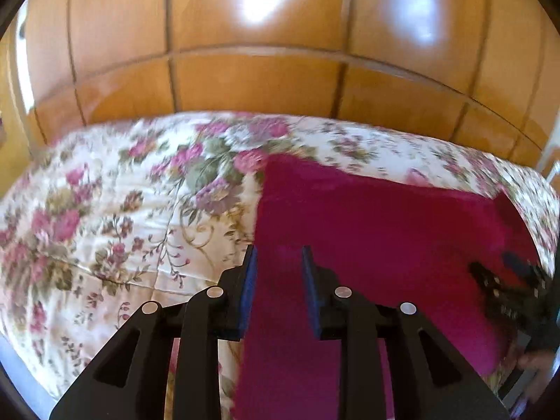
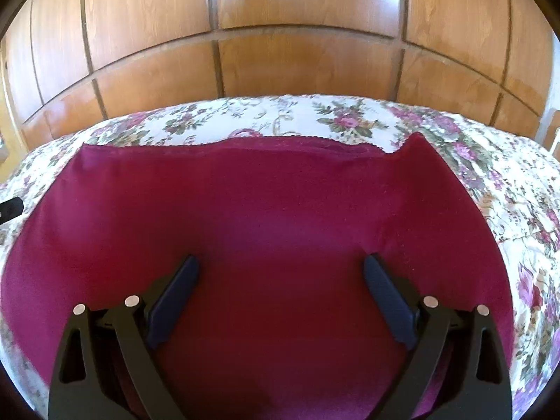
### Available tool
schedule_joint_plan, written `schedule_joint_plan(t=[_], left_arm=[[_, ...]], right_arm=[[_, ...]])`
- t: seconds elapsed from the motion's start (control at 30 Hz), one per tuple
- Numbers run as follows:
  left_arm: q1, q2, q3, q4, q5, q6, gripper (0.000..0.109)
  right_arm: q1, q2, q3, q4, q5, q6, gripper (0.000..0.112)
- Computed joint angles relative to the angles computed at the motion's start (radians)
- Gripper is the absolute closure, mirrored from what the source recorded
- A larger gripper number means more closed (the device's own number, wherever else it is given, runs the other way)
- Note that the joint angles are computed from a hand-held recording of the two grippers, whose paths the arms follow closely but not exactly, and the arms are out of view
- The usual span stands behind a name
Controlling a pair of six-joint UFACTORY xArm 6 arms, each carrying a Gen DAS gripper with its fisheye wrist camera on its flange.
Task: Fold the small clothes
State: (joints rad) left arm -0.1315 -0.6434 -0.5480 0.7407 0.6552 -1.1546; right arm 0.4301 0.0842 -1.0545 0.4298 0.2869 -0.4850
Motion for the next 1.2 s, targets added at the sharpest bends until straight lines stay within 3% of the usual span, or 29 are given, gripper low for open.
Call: schedule_joint_plan(t=[0.07,0.27,0.3,0.33,0.37,0.53,0.77,0.9,0.97,1.0,1.03,1.2], left_arm=[[-0.042,-0.013,0.001,0.013,0.012,-0.001,0.084],[-0.119,0.032,-0.033,0.018,0.030,0.005,0.082],[-0.126,0.038,-0.034,0.017,0.031,0.001,0.076],[-0.132,0.041,-0.033,0.018,0.028,-0.005,0.062],[-0.139,0.043,-0.031,0.033,0.024,-0.023,0.059],[-0.161,0.075,-0.042,0.024,0.027,-0.021,0.059],[-0.176,0.110,-0.039,0.010,0.023,-0.018,0.059],[-0.158,0.119,-0.018,-0.016,-0.019,-0.011,0.059],[-0.139,0.120,-0.002,-0.054,-0.053,0.010,0.059],[-0.131,0.118,0.004,-0.064,-0.068,0.016,0.059],[-0.124,0.114,0.012,-0.073,-0.083,0.023,0.059],[-0.095,0.097,0.044,-0.137,-0.145,0.083,0.059]], right_arm=[[-0.026,-0.023,-0.022,0.067,0.078,-0.059,0.017],[-0.164,-0.081,-0.037,0.181,0.174,-0.107,0.016],[-0.199,-0.081,-0.042,0.192,0.198,-0.095,0.016],[-0.224,-0.077,-0.047,0.203,0.221,-0.087,0.016],[-0.247,-0.070,-0.054,0.214,0.249,-0.077,0.016],[-0.362,0.000,-0.107,0.369,0.506,-0.101,0.016],[-0.382,-0.016,-0.086,0.483,0.633,-0.214,0.020],[-0.359,-0.031,-0.065,0.447,0.623,-0.225,0.032],[-0.364,-0.021,-0.080,0.454,0.657,-0.213,0.045],[-0.369,-0.017,-0.087,0.468,0.687,-0.214,0.060],[-0.367,-0.014,-0.093,0.474,0.704,-0.214,0.068],[-0.348,-0.045,-0.087,0.511,0.699,-0.213,0.081]])
